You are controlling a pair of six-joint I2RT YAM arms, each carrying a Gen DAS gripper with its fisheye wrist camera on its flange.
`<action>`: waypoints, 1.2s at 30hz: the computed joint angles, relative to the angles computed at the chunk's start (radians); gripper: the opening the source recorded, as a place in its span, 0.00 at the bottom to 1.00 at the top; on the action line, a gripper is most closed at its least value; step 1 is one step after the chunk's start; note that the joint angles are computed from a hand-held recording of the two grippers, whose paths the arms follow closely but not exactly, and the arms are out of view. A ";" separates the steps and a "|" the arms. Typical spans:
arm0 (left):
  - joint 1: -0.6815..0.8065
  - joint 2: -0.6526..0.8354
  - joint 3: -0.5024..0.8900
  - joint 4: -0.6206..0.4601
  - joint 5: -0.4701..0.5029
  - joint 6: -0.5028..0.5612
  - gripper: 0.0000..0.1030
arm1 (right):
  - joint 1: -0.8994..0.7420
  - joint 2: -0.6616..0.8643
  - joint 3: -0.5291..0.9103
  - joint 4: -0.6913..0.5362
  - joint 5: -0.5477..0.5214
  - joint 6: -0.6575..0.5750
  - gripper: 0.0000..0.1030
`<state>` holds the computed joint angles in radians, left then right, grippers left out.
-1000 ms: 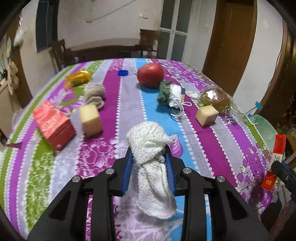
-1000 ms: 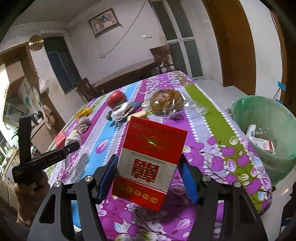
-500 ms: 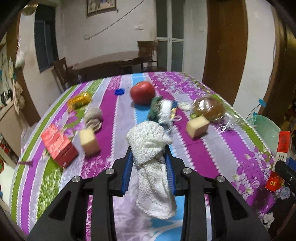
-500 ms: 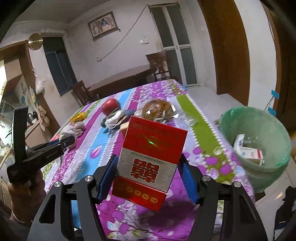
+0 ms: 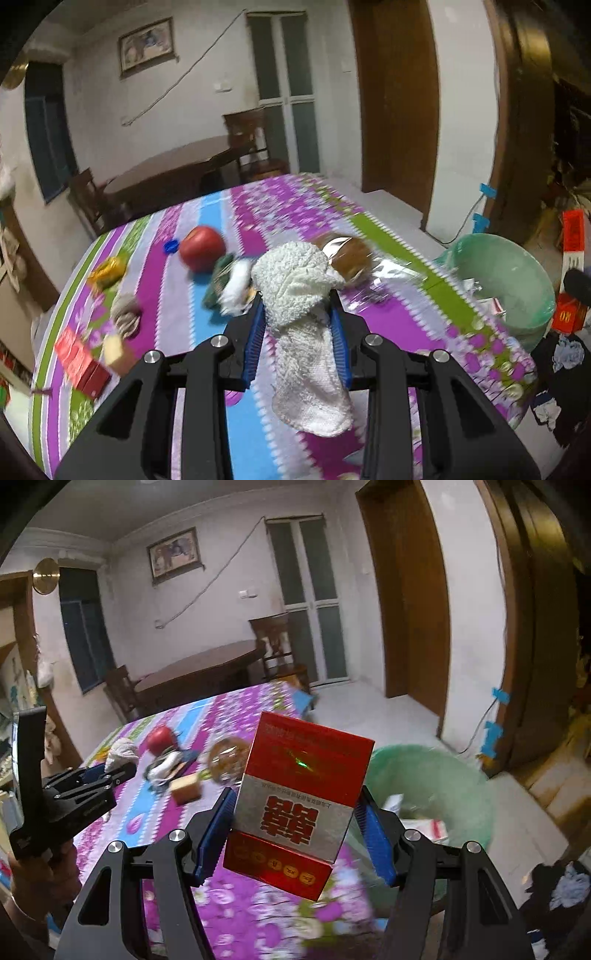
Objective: Collect trash
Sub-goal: 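Carry the white towel and red box in both tools over the green bin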
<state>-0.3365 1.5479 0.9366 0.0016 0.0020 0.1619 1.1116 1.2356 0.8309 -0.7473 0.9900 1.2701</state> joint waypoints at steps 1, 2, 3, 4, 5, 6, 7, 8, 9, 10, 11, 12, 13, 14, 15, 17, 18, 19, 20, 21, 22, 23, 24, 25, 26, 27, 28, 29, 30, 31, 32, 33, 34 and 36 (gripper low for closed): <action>-0.017 0.004 0.008 0.002 -0.009 0.001 0.30 | 0.002 -0.012 0.008 -0.045 0.010 0.016 0.65; -0.041 0.010 0.020 -0.001 -0.017 -0.001 0.30 | 0.002 -0.030 0.015 -0.103 0.021 0.037 0.65; -0.056 0.016 0.028 0.000 -0.023 -0.002 0.30 | 0.001 -0.048 0.017 -0.146 0.028 0.051 0.65; -0.075 0.021 0.035 0.004 -0.033 -0.002 0.30 | 0.001 -0.071 0.019 -0.197 0.036 0.070 0.65; -0.096 0.028 0.043 0.006 -0.043 -0.001 0.30 | -0.007 -0.094 0.017 -0.221 0.037 0.067 0.65; -0.111 0.035 0.052 0.005 -0.049 -0.001 0.30 | -0.011 -0.118 0.016 -0.258 0.040 0.075 0.65; -0.132 0.046 0.064 0.003 -0.058 -0.001 0.30 | -0.019 -0.137 0.013 -0.277 0.041 0.073 0.65; -0.154 0.060 0.078 0.003 -0.069 -0.001 0.30 | -0.026 -0.162 0.010 -0.322 0.044 0.086 0.65; -0.169 0.068 0.086 0.005 -0.076 0.001 0.30 | -0.034 -0.178 0.006 -0.338 0.044 0.085 0.65; -0.189 0.083 0.098 0.007 -0.087 0.003 0.30 | -0.045 -0.205 -0.002 -0.365 0.040 0.083 0.65; -0.209 0.097 0.112 0.007 -0.095 0.004 0.30 | -0.055 -0.229 -0.012 -0.378 0.035 0.078 0.65; -0.222 0.108 0.125 0.005 -0.098 0.006 0.30 | -0.077 -0.264 -0.026 -0.383 0.022 0.054 0.65; -0.239 0.124 0.141 0.002 -0.100 0.008 0.30 | -0.107 -0.294 -0.041 -0.372 0.007 0.018 0.65; -0.256 0.143 0.161 -0.002 -0.100 0.010 0.30 | -0.123 -0.309 -0.048 -0.375 0.000 0.008 0.64; -0.267 0.157 0.175 -0.005 -0.099 0.012 0.30 | -0.161 -0.350 -0.066 -0.368 -0.017 -0.034 0.65; -0.297 0.204 0.225 -0.020 -0.091 0.017 0.30 | -0.259 -0.448 -0.104 -0.341 -0.063 -0.145 0.65; -0.309 0.220 0.243 -0.027 -0.088 0.018 0.30 | -0.305 -0.479 -0.118 -0.321 -0.085 -0.195 0.64; -0.322 0.245 0.270 -0.038 -0.085 0.020 0.30 | -0.337 -0.504 -0.130 -0.311 -0.101 -0.226 0.64; -0.333 0.270 0.297 -0.049 -0.078 0.023 0.30 | -0.393 -0.546 -0.146 -0.299 -0.131 -0.280 0.64; -0.340 0.289 0.318 -0.057 -0.069 0.027 0.30 | -0.445 -0.580 -0.157 -0.287 -0.159 -0.330 0.64; -0.348 0.308 0.337 -0.062 -0.064 0.030 0.30 | -0.469 -0.582 -0.164 -0.272 -0.175 -0.348 0.64; -0.361 0.335 0.365 -0.071 -0.064 0.036 0.30 | -0.543 -0.619 -0.176 -0.256 -0.217 -0.417 0.64; -0.371 0.353 0.385 -0.076 -0.063 0.039 0.30 | -0.583 -0.642 -0.191 -0.243 -0.244 -0.454 0.64; -0.382 0.374 0.407 -0.081 -0.061 0.045 0.30 | -0.658 -0.671 -0.201 -0.225 -0.293 -0.519 0.64; -0.391 0.394 0.429 -0.088 -0.061 0.052 0.30 | -0.683 -0.680 -0.208 -0.219 -0.315 -0.537 0.64; -0.400 0.411 0.446 -0.094 -0.062 0.055 0.30 | -0.737 -0.695 -0.215 -0.206 -0.357 -0.579 0.64; -0.409 0.430 0.468 -0.105 -0.060 0.062 0.30 | -0.802 -0.708 -0.222 -0.189 -0.402 -0.627 0.64; -0.417 0.447 0.486 -0.114 -0.057 0.068 0.30 | -0.816 -0.699 -0.226 -0.176 -0.421 -0.636 0.64; -0.421 0.456 0.495 -0.119 -0.053 0.074 0.30 | -0.861 -0.707 -0.231 -0.165 -0.457 -0.668 0.64; -0.428 0.470 0.509 -0.127 -0.048 0.083 0.30 | -0.894 -0.706 -0.235 -0.153 -0.488 -0.690 0.64; -0.431 0.479 0.519 -0.132 -0.045 0.089 0.30 | -0.949 -0.705 -0.236 -0.137 -0.537 -0.725 0.64; -0.436 0.493 0.535 -0.141 -0.044 0.095 0.30 | -0.998 -0.708 -0.239 -0.125 -0.581 -0.756 0.65; -0.438 0.505 0.549 -0.151 -0.039 0.100 0.30 | -1.045 -0.707 -0.241 -0.114 -0.627 -0.783 0.65; -0.434 0.526 0.579 -0.180 -0.015 0.108 0.30 | -1.081 -0.661 -0.235 -0.075 -0.673 -0.799 0.65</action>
<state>-0.7707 2.0734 1.5156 -0.1788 -0.0129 0.2694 0.0307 0.5750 0.5959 -0.8220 0.3166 0.4709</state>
